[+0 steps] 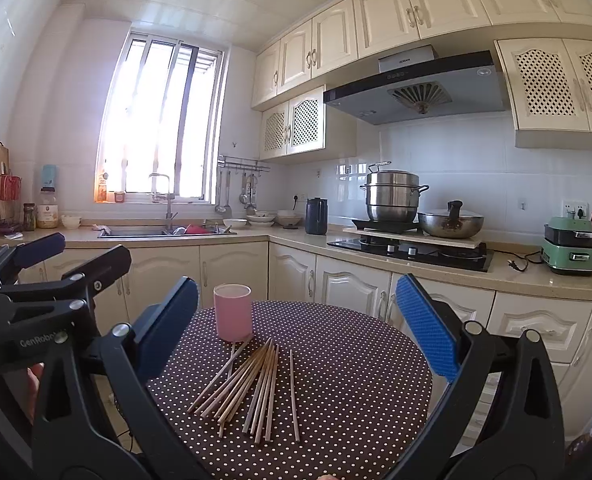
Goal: Organize utensils
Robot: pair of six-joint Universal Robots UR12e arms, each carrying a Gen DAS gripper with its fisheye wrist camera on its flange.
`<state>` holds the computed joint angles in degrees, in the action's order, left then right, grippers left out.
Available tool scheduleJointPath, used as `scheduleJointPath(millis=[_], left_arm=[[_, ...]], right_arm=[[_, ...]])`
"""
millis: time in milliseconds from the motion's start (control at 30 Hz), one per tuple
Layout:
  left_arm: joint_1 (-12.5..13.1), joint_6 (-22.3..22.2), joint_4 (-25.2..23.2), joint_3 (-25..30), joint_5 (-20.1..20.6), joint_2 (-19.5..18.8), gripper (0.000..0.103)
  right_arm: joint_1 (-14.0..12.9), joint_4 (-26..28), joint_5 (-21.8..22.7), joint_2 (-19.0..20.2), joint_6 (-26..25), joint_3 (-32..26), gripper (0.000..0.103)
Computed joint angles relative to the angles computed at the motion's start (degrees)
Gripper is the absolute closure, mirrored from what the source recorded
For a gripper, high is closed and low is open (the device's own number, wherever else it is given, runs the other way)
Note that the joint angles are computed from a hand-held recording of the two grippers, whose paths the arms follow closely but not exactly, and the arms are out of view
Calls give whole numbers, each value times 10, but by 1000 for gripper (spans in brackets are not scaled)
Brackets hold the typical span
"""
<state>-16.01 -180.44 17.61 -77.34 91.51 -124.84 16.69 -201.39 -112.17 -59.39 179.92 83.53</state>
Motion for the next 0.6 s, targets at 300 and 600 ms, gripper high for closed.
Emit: scheduleJointPath(millis=[300, 600], left_arm=[[1, 0, -2, 0, -2, 0, 4], [1, 0, -2, 0, -1, 0, 4]], right_arm=[[0, 3, 1, -1, 2, 0, 6], [0, 5, 1, -2, 2, 1, 6]])
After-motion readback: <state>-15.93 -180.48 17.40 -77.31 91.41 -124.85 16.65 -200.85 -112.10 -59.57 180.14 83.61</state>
